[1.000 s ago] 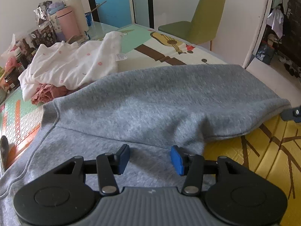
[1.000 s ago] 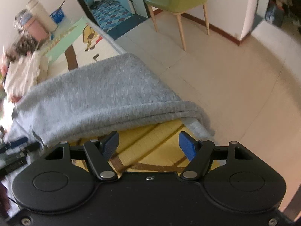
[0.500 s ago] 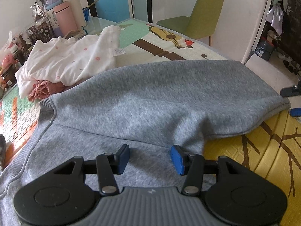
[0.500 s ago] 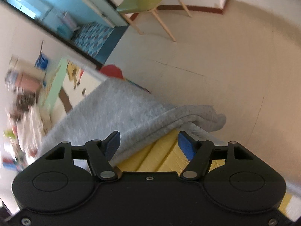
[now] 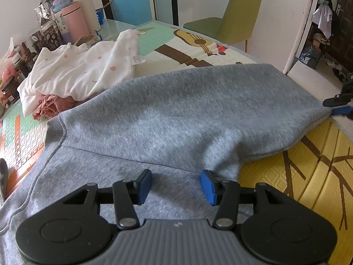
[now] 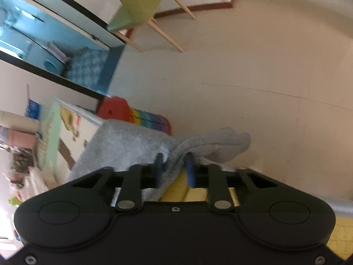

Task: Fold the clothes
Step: 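Move the right gripper to the sleeve cuff and grasp it, then lift the sleeve cuff with the right gripper and lay it across the body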

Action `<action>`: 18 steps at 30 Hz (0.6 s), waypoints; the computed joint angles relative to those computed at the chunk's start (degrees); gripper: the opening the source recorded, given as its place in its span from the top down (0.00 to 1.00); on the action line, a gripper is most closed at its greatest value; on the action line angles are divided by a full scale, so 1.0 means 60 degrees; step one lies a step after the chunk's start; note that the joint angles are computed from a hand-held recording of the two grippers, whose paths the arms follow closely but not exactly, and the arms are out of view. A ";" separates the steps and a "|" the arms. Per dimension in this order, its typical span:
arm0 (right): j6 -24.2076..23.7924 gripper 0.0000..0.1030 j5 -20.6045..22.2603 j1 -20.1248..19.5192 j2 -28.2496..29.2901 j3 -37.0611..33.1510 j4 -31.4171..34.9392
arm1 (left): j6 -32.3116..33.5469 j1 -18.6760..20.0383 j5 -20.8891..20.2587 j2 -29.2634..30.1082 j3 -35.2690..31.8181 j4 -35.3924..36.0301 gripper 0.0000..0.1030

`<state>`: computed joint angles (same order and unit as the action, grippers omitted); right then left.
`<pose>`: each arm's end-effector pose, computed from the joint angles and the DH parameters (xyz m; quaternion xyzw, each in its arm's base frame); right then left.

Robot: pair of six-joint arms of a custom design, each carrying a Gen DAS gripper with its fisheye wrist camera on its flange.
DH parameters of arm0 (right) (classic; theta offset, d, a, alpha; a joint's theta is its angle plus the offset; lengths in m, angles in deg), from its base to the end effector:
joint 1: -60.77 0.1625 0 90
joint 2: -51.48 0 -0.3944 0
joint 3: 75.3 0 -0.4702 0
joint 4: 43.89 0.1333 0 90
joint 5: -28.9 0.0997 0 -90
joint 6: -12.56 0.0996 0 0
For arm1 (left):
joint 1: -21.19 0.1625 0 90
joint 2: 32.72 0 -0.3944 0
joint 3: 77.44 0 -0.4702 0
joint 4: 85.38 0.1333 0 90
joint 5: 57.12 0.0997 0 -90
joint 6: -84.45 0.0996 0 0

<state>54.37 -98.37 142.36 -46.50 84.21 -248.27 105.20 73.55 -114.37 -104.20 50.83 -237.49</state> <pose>0.0294 -0.3003 0.1713 -0.4889 -0.7080 0.4861 0.1529 -0.1509 -0.5022 0.0689 0.4561 0.8430 -0.0854 0.2720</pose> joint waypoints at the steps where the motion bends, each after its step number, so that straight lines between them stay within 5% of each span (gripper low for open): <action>1: -0.0097 0.91 0.0166 -0.0092 0.0068 0.0050 -0.0377 | 0.0014 -0.0002 0.0004 -0.0004 0.0008 -0.0003 0.49; 6: -0.0652 0.95 -0.0164 0.0183 0.0458 -0.0124 -0.0791 | -0.0001 0.0013 0.0000 0.0001 -0.0009 0.0028 0.49; 11: -0.1870 0.95 -0.0933 0.1483 0.1132 -0.0669 -0.1470 | -0.0006 0.0019 -0.0012 0.0005 -0.0004 0.0010 0.49; 18: -0.3072 0.95 -0.0859 0.3159 0.1810 -0.1620 -0.1443 | 0.0045 0.0007 0.0024 0.0013 0.0018 -0.0062 0.49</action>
<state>35.94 -103.53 161.32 -35.64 74.48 -256.92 105.47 73.60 -114.23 -104.12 50.93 -237.86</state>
